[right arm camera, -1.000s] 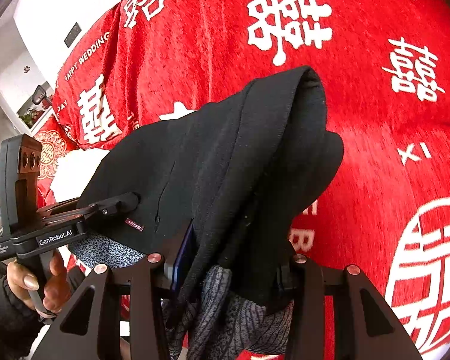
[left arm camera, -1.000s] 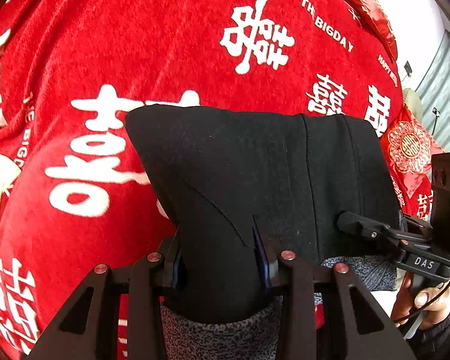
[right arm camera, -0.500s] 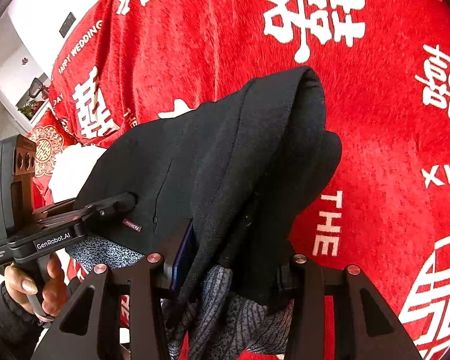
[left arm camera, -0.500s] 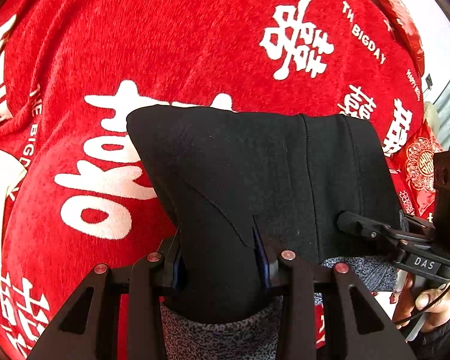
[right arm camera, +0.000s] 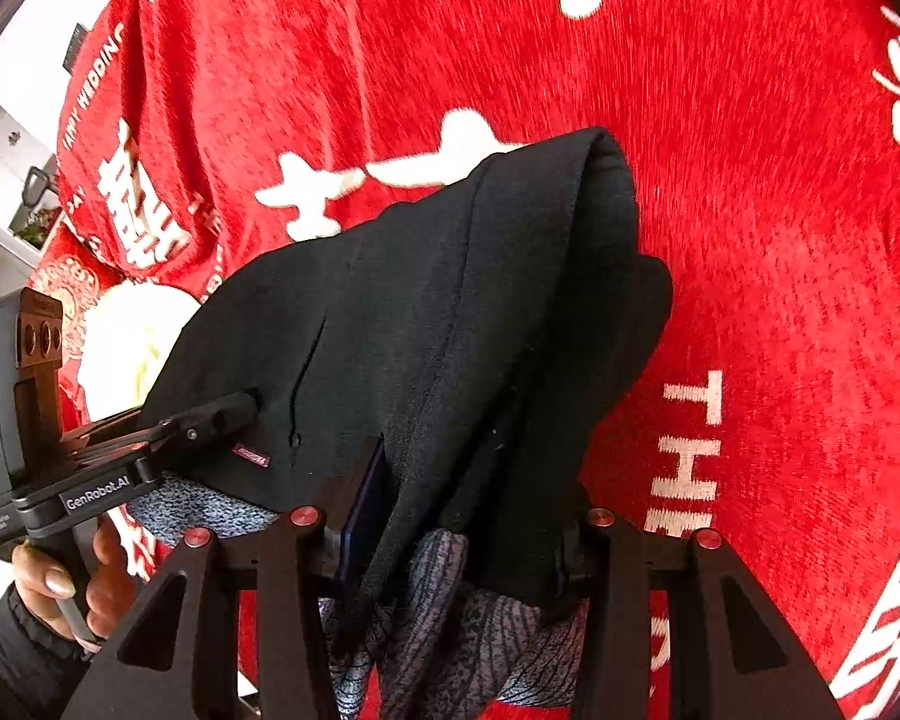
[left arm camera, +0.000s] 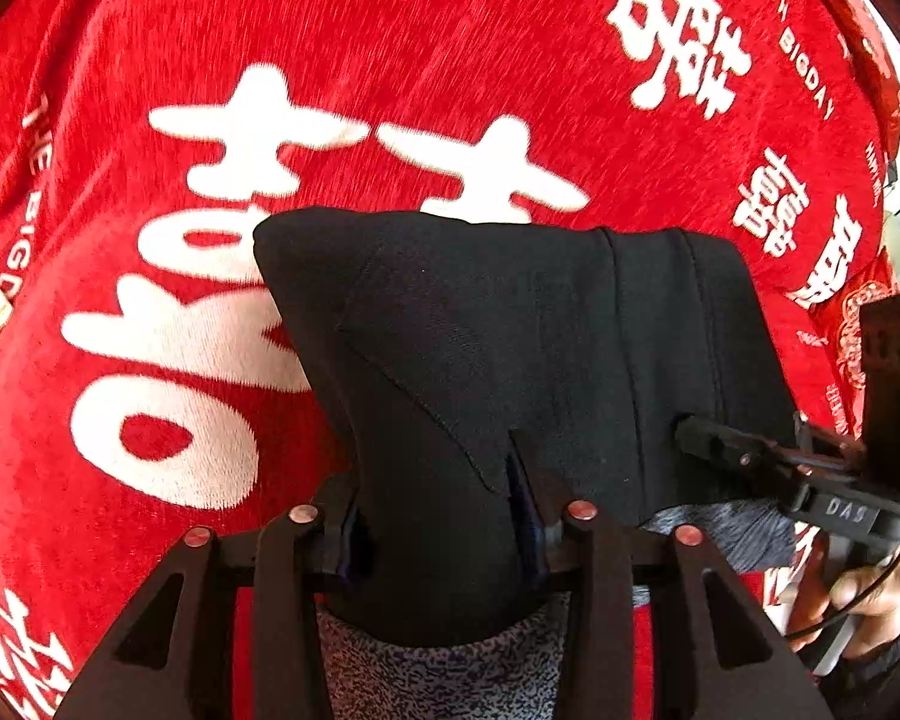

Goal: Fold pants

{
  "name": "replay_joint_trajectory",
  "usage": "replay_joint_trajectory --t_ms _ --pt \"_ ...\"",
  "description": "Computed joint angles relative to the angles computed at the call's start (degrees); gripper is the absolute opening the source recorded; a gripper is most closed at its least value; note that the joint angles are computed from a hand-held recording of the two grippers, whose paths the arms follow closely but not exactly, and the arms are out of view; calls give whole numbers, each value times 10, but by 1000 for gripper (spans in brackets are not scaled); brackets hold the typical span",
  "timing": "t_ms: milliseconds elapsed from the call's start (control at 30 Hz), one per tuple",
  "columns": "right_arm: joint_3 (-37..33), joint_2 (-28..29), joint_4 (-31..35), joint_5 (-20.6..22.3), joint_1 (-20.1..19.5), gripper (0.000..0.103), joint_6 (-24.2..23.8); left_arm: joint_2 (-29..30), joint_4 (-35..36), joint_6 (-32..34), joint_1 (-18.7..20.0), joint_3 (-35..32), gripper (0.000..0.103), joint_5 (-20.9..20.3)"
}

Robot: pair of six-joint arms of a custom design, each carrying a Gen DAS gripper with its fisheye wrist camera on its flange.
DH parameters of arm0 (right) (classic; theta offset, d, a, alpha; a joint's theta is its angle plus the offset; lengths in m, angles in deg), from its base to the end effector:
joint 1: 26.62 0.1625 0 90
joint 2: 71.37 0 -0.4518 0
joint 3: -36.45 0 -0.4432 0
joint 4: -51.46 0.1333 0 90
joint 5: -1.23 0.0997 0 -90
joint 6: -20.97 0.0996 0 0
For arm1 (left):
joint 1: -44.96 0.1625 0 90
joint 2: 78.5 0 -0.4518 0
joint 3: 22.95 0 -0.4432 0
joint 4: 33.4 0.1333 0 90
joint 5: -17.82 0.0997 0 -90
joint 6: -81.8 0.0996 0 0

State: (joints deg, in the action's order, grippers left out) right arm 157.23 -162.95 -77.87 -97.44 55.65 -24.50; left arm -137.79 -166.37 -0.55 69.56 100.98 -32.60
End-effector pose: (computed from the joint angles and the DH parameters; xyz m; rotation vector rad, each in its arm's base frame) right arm 0.0513 -0.5013 0.3185 0.9273 -2.7738 0.1325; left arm -0.3589 -0.3807 0.0423 -0.1982 2.4984 -0.7314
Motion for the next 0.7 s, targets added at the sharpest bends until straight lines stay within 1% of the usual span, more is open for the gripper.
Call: replay_joint_trajectory --t_ms 33,67,100,133,167,233,300,333,367,400,433,467,500,533,600,633,700 --pt "0 4 -3 -3 -2 53 0 1 -4 -3 0 5 54 1" --pt "0 9 -8 -7 -3 58 2 0 -8 -7 0 9 58 2" --pt "0 13 -14 -13 -3 65 4 -3 -20 -7 1 15 59 1" --pt "-3 17 -14 -18 -2 69 9 -7 -31 -8 2 21 64 0" --pt "-8 21 -8 -22 -2 81 18 -12 -32 -13 3 24 67 -3" --pt "-16 23 1 -31 -4 83 31 -24 -21 -19 0 26 67 -7" --pt "-10 6 -13 -29 -3 83 23 -39 38 -41 -18 17 67 16" --pt "-2 -10 -31 -26 -4 83 16 -46 64 -52 -28 13 67 30" --pt "9 -31 -48 -12 -5 83 4 -55 76 -63 -41 14 67 43" --pt "20 -53 -60 6 -8 83 -11 -64 69 -73 -53 19 67 53" --pt "33 -79 -67 31 -11 83 -33 -67 53 -73 -61 24 68 57" --pt "43 -103 -54 59 -16 83 -62 -67 22 -56 -68 28 69 56" --pt "49 -122 -25 86 -20 93 -93 -61 -3 -35 -71 29 69 52" --pt "56 -141 13 100 -20 101 -129 -53 -19 -18 -73 26 69 48" --pt "70 -158 41 103 -22 103 -172 -31 -43 10 -67 18 69 30" --pt "80 -159 38 89 -19 103 -190 -22 -46 12 -63 16 69 21" --pt "99 -140 -11 32 -12 103 -187 -5 -45 9 -51 15 69 4"
